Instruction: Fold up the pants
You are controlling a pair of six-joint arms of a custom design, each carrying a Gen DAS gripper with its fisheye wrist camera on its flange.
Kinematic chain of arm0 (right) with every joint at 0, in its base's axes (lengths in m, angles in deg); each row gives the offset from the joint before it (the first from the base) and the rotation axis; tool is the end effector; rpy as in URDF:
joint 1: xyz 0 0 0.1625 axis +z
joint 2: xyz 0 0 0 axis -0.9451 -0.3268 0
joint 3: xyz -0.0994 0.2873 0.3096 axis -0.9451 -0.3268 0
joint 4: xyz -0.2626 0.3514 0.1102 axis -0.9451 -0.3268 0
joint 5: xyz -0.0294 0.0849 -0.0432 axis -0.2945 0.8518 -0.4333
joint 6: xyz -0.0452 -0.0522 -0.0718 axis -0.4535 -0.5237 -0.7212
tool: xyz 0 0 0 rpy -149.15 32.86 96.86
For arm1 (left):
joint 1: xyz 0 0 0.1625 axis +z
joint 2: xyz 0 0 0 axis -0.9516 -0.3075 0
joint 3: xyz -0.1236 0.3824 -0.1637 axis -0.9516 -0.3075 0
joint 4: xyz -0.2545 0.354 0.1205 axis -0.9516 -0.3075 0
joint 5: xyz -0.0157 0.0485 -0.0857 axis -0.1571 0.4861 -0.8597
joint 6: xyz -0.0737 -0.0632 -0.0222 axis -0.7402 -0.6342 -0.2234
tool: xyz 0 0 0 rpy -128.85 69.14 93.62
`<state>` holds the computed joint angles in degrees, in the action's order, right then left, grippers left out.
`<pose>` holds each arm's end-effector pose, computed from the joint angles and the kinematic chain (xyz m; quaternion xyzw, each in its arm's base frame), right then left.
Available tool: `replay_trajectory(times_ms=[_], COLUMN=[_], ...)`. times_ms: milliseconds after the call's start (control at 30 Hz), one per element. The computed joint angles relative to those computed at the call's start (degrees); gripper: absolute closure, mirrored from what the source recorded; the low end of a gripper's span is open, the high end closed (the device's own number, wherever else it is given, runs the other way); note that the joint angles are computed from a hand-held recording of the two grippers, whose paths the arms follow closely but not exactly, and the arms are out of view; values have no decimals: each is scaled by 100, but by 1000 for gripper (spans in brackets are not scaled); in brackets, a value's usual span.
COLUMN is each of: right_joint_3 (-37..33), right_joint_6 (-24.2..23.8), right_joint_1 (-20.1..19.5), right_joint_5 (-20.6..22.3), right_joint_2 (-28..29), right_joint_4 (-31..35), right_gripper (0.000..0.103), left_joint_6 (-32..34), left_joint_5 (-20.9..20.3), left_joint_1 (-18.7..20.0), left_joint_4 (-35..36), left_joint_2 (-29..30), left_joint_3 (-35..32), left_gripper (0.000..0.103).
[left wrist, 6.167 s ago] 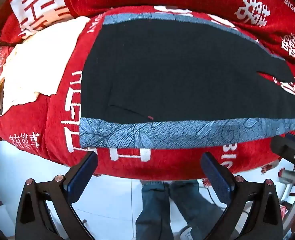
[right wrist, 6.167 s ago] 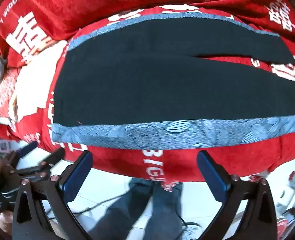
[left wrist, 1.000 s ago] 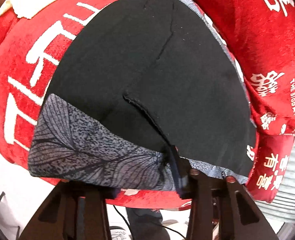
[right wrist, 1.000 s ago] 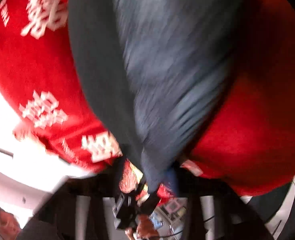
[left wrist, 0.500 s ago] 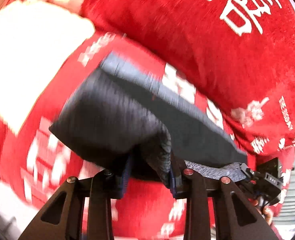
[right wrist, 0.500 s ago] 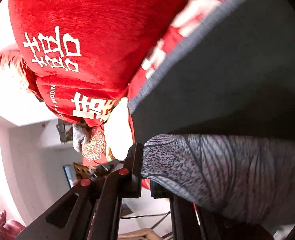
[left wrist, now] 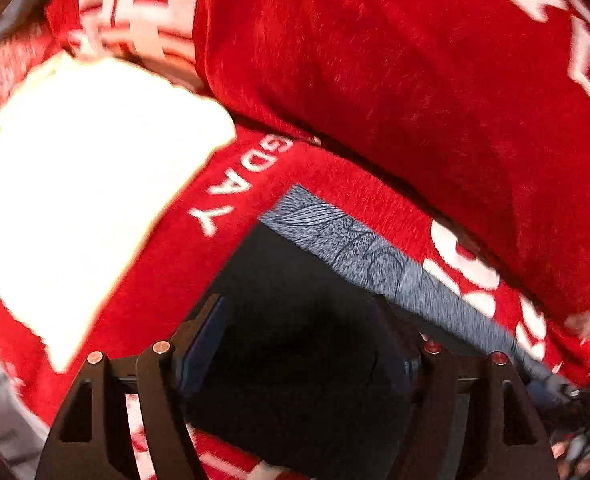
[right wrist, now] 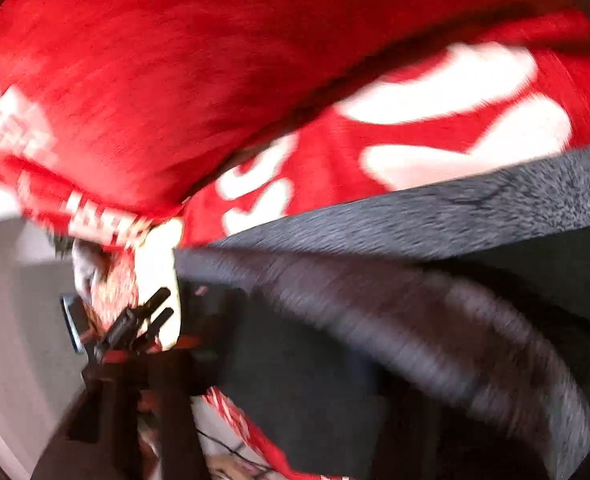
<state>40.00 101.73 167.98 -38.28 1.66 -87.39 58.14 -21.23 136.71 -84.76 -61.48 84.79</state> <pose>0.2315 -0.8037 0.2083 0.1520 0.9728 -0.1708 0.0356 -0.1900 -0.8695 0.3147 0.0346 0.9301 -0.1579 0.3297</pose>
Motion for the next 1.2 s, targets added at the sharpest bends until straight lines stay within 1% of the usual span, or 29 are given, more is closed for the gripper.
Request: replay_trajectory(times_ms=[67, 133, 200, 233, 267, 300, 333, 367, 433, 467, 500, 533, 600, 667, 700, 733, 800, 867, 933, 967, 1000, 1033, 1067, 1133, 1200], right_joint_3=[-76, -80, -246, -304, -122, -98, 51, 303, 844, 1103, 1367, 1666, 2436, 3292, 3684, 4072, 4758, 5462, 6019, 6235, 6477, 6721, 6920, 7243, 7480], right_joint_6=[-509, -808, -740, -599, -532, -393, -247, -203, -365, -467, -494, -422, -22, 463, 680, 891, 1427, 1985, 2413, 2598, 2718, 2859, 2933, 2875, 2702], right_joint_1=[180, 230, 170, 106, 22, -32, -107, -188, -335, -368, -380, -382, -470, -579, -616, -642, -603, -654, -683, -648, -668, -685, -723, -905, -1150], right_joint_5=[-346, -566, -727, -843, -942, -1010, -838, -441, 340, 487, 469, 401, 264, 1, -182, -383, -923, -1212, -1421, -1579, -1668, -1721, -1680, -1530, -1149], right_joint_2=[-27, -20, 101, 167, 46, 20, -98, -285, -717, -955, -1202, -1470, -2126, -2878, -3232, -3629, -4287, -4976, -5486, -5684, -5951, -6125, -6192, -6353, -6414], right_joint_4=[224, 353, 611, 679, 662, 670, 501, 171, -321, -424, -499, -593, -883, -1183, -1290, -1343, -1348, -1348, -1379, -1396, -1447, -1623, -1862, -2175, -2634], right_gripper=[39, 44, 46, 46, 48, 50, 52, 52, 49, 48, 47, 47, 47, 47, 47, 46, 44, 44, 44, 44, 44, 44, 44, 44, 44], left_joint_6=[252, 493, 545, 489, 445, 456, 516, 548, 674, 837, 972, 1076, 1194, 1193, 1191, 1240, 1381, 1465, 1457, 1431, 1405, 1339, 1296, 1309, 1329], left_joint_5=[78, -21, -39, -22, 19, 100, 85, 22, -101, -185, -265, -349, -658, -1188, -1547, -1771, -2120, -2535, -2927, -3061, -3111, -3064, -3091, -3243, -3303], left_joint_1=[-90, -145, -174, -192, -205, -243, -269, -291, -370, -436, -498, -566, -716, -829, -920, -982, -1188, -1285, -1336, -1372, -1399, -1451, -1496, -1525, -1564], left_joint_4=[185, 531, 723, 835, 885, 888, 922, 1014, 1173, 1207, 1271, 1312, 1419, 1437, 1357, 1273, 1085, 918, 759, 752, 775, 775, 669, 528, 456], left_joint_2=[-93, -73, -18, 3, 13, -13, -44, -73, -195, -283, -343, -385, -439, -386, -388, -361, -247, -19, 153, 246, 352, 410, 414, 402, 384], left_joint_3=[175, 295, 467, 525, 596, 701, 741, 742, 826, 921, 945, 992, 1057, 1084, 1172, 1230, 1388, 1387, 1420, 1404, 1395, 1411, 1490, 1598, 1693], left_gripper=[30, 30, 30, 30, 30, 30, 30, 30, 30, 30, 30, 30, 30, 30, 30, 30, 30, 30, 30, 30, 30, 30, 30, 30, 30])
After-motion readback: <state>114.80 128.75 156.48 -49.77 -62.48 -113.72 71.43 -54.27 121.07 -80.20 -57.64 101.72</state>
